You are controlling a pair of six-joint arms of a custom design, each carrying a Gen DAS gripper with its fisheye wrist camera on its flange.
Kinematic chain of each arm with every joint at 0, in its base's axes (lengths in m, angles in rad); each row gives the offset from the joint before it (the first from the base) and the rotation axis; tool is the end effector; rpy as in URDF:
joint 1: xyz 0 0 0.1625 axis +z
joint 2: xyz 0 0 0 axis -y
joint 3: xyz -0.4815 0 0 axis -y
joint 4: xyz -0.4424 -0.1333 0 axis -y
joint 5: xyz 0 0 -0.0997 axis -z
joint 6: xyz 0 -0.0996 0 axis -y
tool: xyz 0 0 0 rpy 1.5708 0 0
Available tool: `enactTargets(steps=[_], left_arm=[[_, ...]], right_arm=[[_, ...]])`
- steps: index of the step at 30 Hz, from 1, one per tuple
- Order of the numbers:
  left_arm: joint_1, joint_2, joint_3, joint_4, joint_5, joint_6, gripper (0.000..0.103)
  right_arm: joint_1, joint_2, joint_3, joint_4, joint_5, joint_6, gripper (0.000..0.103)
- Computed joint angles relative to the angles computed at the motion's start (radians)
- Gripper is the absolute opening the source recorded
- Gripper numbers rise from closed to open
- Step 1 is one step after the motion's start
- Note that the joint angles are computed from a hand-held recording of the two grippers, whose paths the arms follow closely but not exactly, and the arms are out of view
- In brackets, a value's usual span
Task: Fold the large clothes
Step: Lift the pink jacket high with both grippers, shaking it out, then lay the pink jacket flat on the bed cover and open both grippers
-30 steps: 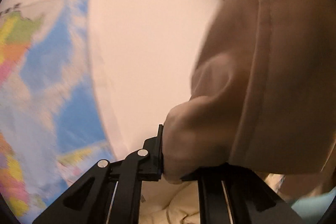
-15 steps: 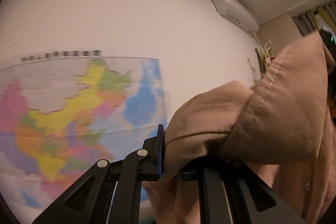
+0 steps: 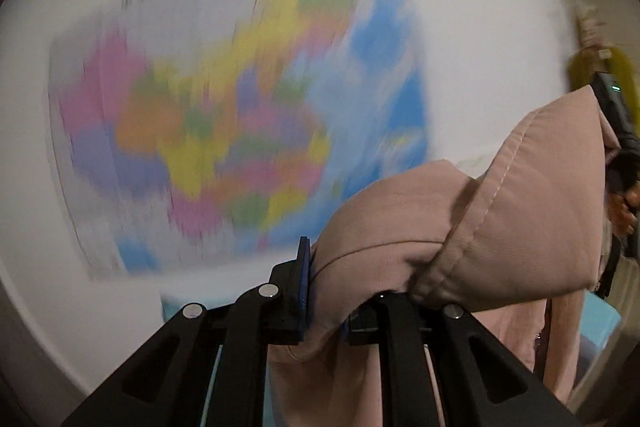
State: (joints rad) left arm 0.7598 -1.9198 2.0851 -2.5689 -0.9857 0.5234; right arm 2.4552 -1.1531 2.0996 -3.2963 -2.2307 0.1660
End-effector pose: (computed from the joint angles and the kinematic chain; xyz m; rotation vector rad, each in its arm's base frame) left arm -0.1604 -0.4122 0.5601 1.2548 2.1184 -1.1736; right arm 0.4946 -0.3118 0.2577 0.5760 -2.5812 1.3798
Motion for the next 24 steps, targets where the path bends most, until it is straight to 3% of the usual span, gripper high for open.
enactTargets(steps=[6, 11, 14, 15, 16, 17, 21, 24], left_arm=[[0.256, 0.353, -0.082, -0.049, 0.056, -0.057, 0.011], [0.361, 0.513, -0.174, 0.021, 0.043, -0.122, 0.011], [0.389, 0.566, -0.225, 0.024, 0.012, -0.095, 0.019], [0.393, 0.578, -0.246, 0.041, 0.01, -0.098, 0.032], [0.397, 0.589, -0.259, 0.053, 0.013, -0.108, 0.05], [0.403, 0.598, -0.274, 0.064, 0.004, -0.113, 0.053], [0.415, 0.619, -0.314, 0.109, -0.011, -0.134, 0.054], [0.438, 0.575, -0.311, 0.127, -0.094, -0.121, 0.061]], right_arm=[[-0.277, 0.1, 0.024, 0.112, 0.096, 0.142, 0.013], [-0.378, 0.16, -0.003, 0.12, 0.109, 0.158, 0.017], [-0.359, 0.167, -0.022, 0.167, 0.026, 0.161, 0.04], [-0.346, 0.174, -0.035, 0.185, -0.02, 0.155, 0.051], [-0.333, 0.179, -0.044, 0.198, -0.053, 0.149, 0.054], [-0.33, 0.184, -0.053, 0.204, -0.067, 0.14, 0.055], [-0.286, 0.192, -0.058, 0.236, -0.156, 0.147, 0.059], [-0.232, 0.17, -0.016, 0.212, -0.198, 0.162, 0.063]])
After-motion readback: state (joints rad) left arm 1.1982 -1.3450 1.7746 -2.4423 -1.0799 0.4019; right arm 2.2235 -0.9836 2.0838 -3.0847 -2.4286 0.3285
